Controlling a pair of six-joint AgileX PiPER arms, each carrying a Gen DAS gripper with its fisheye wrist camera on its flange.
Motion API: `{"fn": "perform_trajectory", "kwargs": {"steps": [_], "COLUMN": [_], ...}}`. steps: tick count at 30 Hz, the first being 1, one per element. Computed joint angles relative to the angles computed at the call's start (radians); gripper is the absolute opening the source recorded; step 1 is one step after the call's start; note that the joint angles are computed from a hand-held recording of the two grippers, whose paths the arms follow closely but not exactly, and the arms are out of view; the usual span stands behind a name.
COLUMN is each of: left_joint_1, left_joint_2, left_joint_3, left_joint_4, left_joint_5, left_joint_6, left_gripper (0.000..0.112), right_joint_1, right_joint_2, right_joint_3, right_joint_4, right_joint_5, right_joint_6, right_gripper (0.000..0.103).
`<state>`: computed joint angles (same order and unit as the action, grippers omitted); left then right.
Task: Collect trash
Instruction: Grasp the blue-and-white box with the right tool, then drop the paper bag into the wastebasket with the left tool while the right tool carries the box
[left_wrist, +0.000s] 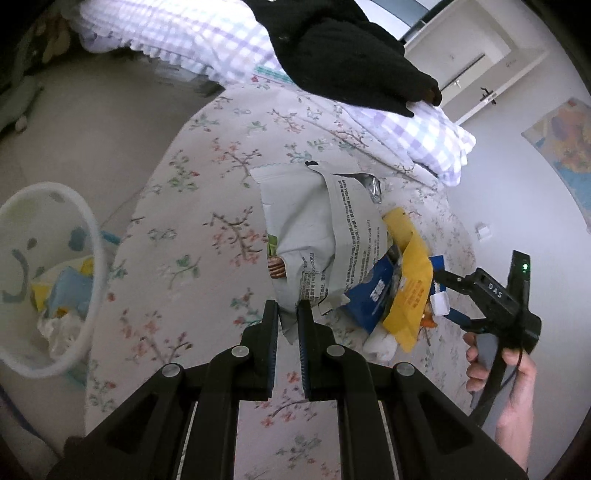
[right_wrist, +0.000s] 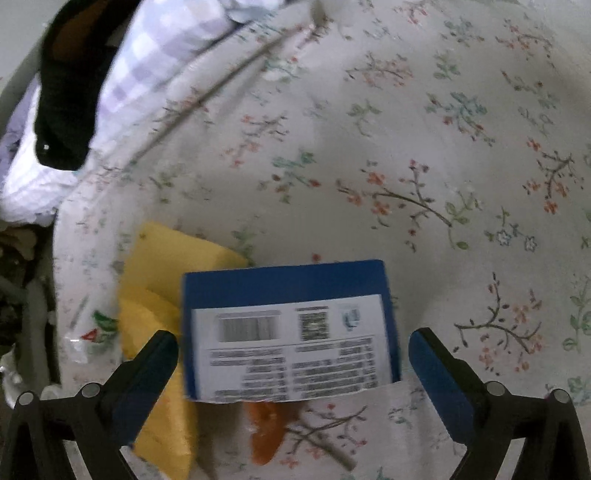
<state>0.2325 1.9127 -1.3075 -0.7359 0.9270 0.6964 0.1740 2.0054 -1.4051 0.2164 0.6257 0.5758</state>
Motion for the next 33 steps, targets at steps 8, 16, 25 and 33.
{"fn": "perform_trajectory", "kwargs": {"steps": [8,16,25,33], "left_joint_1": [0.050,0.120,0.252,0.365], "left_joint_2": [-0.020,-0.056,-0.047,0.001], "left_joint_3": [0.037,0.055,0.032,-0.024], "left_joint_4": [0.019,0.014,0.030,0.063], "left_joint_5": [0.008,0.027,0.071,0.083], "left_joint_6": [0.039,0.085,0.115,0.131], "left_gripper": [0.011,0.011,0.011,0.011], "right_joint_1": [-0.022,-0.023,0.087,0.227], "right_joint_2": [0.000,-0.140,-0.227,-0.141], "right_joint_3": [0.037,0.167,0.142,-0.038], "right_joint_4": [0.113,0.094,-0.053,-0.112], "right_joint_5": [-0.009,-0.049,-0.012,0.036], "right_joint_6": [-0.135,-0.140,-0.012,0.054], "right_gripper": [0.098,0.096,0.096,0.096]}}
